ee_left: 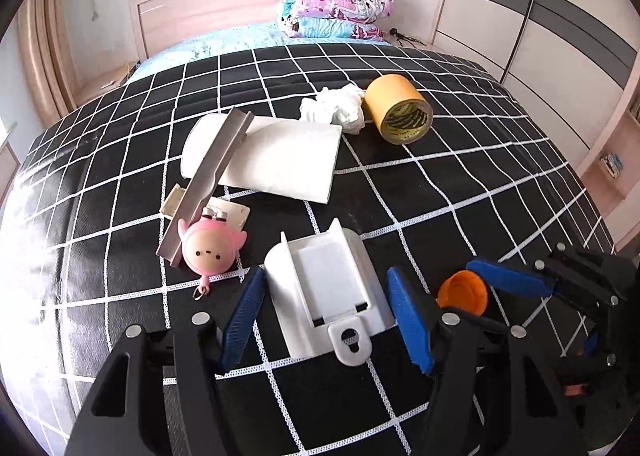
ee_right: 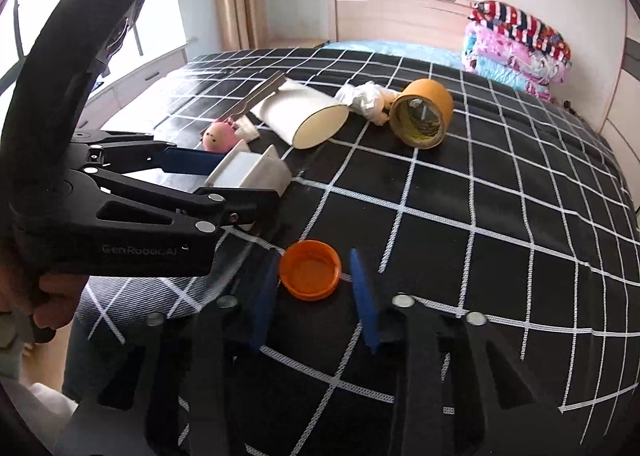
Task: Collect trash
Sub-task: 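Grasp the white plastic holder with the left gripper while the right gripper grasps the orange cap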
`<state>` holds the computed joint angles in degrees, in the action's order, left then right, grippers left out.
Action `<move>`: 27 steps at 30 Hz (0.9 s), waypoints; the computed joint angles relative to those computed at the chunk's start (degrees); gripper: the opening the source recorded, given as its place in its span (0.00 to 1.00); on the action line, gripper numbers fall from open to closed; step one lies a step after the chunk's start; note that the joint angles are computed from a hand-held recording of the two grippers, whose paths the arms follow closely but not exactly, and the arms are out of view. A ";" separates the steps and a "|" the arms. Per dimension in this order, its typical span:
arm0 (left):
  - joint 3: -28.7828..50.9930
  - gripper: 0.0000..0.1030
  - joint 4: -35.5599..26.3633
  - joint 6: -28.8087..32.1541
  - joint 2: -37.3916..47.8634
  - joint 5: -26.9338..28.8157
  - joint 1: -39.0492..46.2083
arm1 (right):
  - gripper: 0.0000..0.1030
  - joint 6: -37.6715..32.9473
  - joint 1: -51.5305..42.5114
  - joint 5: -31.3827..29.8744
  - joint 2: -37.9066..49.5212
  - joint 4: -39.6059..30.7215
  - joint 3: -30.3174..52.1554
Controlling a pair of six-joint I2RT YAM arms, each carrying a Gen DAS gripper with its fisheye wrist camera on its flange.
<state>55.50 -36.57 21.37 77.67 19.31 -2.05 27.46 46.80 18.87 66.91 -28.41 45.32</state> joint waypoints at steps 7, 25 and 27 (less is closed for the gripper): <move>-1.22 0.57 1.65 -0.30 -0.88 -0.16 0.42 | 0.29 0.20 0.02 0.03 -0.94 1.05 -0.99; -3.88 0.57 -12.24 11.61 -15.41 9.18 11.71 | 0.29 4.68 7.58 3.57 -5.90 -6.62 1.33; -4.50 0.57 -14.02 14.08 -17.47 10.06 13.24 | 0.29 5.78 9.78 5.29 -6.40 -7.84 1.58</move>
<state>51.01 -50.59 35.45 60.20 29.37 11.19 33.24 56.58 24.16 60.52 -36.25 46.89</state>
